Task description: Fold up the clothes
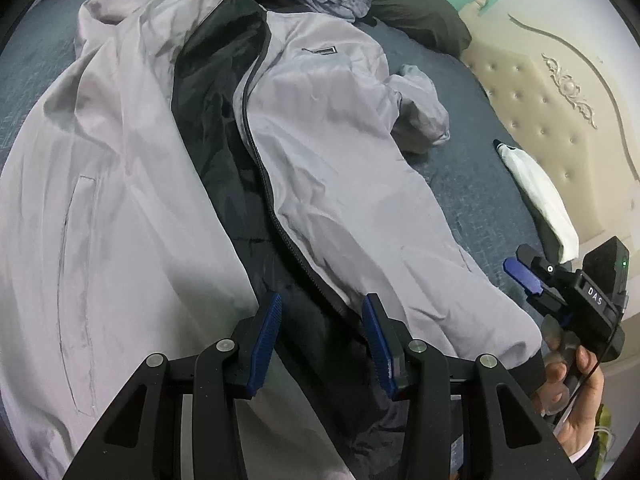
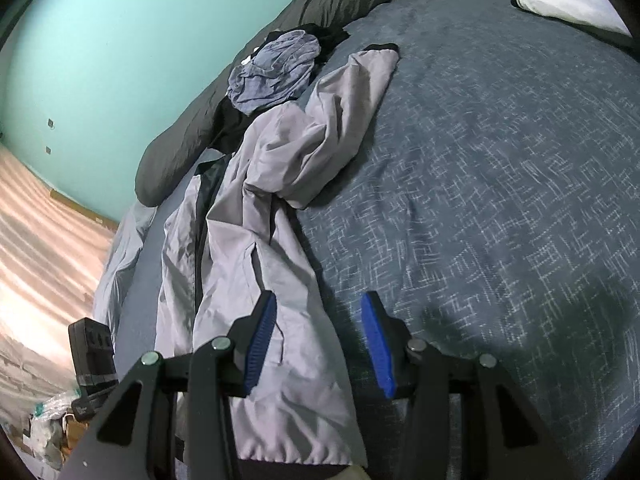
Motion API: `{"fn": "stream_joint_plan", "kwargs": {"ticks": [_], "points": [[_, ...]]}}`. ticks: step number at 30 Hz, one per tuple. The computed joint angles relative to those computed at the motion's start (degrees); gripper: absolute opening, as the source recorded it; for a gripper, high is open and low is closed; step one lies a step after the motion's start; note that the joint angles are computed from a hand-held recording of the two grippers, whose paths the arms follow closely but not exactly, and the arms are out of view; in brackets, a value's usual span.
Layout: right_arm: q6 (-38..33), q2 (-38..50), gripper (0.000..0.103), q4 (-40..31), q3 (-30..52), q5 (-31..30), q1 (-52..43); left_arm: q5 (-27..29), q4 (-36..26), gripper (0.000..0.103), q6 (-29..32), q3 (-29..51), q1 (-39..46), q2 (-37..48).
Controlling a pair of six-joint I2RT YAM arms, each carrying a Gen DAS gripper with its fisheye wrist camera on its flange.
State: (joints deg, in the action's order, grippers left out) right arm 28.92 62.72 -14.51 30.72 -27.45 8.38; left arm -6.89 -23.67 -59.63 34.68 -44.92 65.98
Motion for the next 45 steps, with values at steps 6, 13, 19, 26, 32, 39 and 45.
{"fn": "stream_joint_plan", "kwargs": {"ticks": [6,13,19,26,32,39,45], "points": [[0.04,-0.40,0.045,0.92,-0.85,-1.07,-1.19,1.21,2.64,0.045,-0.64,0.07,0.16,3.19],[0.81,-0.22,0.045,2.13,-2.07,-1.82,-2.82,5.16,9.25,0.016,-1.90,-2.09,1.94,3.84],[0.54,0.55,0.045,2.48,-2.32,-1.65,-3.63,3.99,5.23,0.006,0.17,0.21,1.41,2.27],[0.23,0.74,0.045,2.64,-2.39,-1.52,-3.48,0.20,-6.08,0.005,3.38,5.66,0.77,-4.47],[-0.33,0.77,0.045,2.45,-2.47,-2.57,-4.66,-2.28,-14.58,0.005,5.68,7.95,3.00,-11.75],[0.28,1.04,0.045,3.20,-2.80,-3.10,-4.76,-0.69,-15.99,0.005,4.79,4.24,7.57,-15.13],[0.27,0.88,0.045,3.17,-2.92,-3.25,-4.88,1.43,-11.34,0.010,4.62,1.62,5.08,-14.95]]}}
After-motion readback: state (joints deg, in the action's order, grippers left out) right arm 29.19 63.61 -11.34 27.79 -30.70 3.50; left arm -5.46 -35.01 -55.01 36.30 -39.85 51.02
